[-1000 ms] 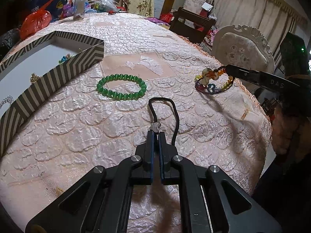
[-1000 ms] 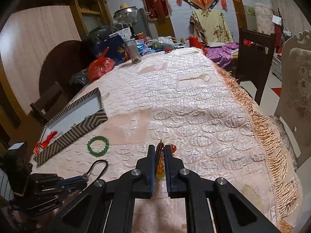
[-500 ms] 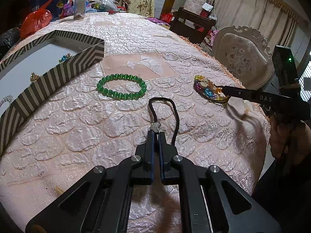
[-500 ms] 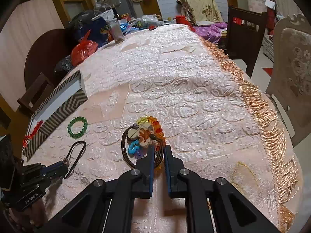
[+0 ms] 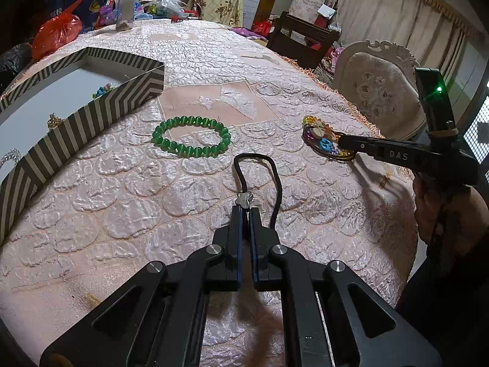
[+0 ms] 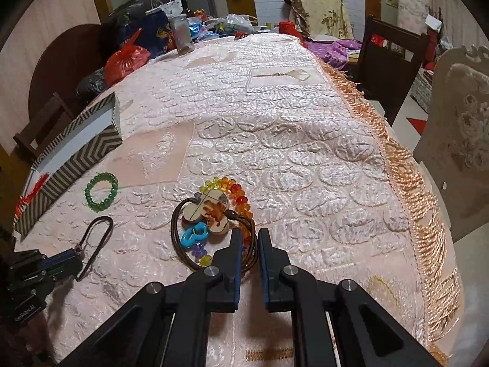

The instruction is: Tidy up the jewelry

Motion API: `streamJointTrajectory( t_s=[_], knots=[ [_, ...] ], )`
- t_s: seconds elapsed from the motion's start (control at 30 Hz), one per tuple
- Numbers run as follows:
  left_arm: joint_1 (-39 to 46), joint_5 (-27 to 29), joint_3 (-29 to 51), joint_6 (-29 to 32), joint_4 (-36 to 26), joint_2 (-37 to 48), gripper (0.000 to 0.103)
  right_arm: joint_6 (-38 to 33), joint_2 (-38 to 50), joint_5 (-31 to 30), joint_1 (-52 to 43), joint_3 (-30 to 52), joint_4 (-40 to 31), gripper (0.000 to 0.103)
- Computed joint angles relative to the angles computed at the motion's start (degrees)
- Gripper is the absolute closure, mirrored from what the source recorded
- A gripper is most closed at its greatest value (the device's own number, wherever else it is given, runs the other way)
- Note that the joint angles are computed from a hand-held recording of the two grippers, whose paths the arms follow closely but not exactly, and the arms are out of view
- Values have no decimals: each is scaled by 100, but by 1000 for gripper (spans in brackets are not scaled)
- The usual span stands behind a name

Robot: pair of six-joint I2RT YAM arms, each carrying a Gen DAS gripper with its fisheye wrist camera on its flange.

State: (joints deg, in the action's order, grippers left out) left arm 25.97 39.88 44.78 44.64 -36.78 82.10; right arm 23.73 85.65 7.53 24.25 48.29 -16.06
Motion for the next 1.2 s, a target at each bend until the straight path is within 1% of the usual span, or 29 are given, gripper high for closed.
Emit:
streamJointTrajectory(
  t_s=[0.2,0.27,0.4,0.57,0.87,0.97,1.07,1.1,1.13,1.2],
  knots=[
    [2,5,6,1,-8,6,98,-153,125,149,-9,106,31,94],
    [-1,3,0,-2,-7,-3,98,-228,29,30,-32,-9,233,94],
    [-1,12,3,-10,-13,5,98,-231,-194,340,31,-75,351,94],
    [6,12,7,-1,-10,14,98,-137,-144,121,-95,-94,335,94],
    [5,-20,-3,7,29,22,98,361,-1474,23,105,-613,550,94],
    [-37,-58,-59,-37,96,-35,98,452,-1575,-194,57,-693,582,94],
    [-71,-71,-100,-107,140,-75,98,687,-1634,-759,-229,-833,771,94],
    [-81,-77,-118,-124,156,-94,98,793,-1742,-1146,-363,-952,952,94],
    [-86,-80,-126,-130,158,-107,98,865,-1841,-1333,-408,-1013,1095,94],
    [-91,-70,-128,-144,145,-115,98,880,-1890,-1509,-418,-983,1229,94]
  ],
)
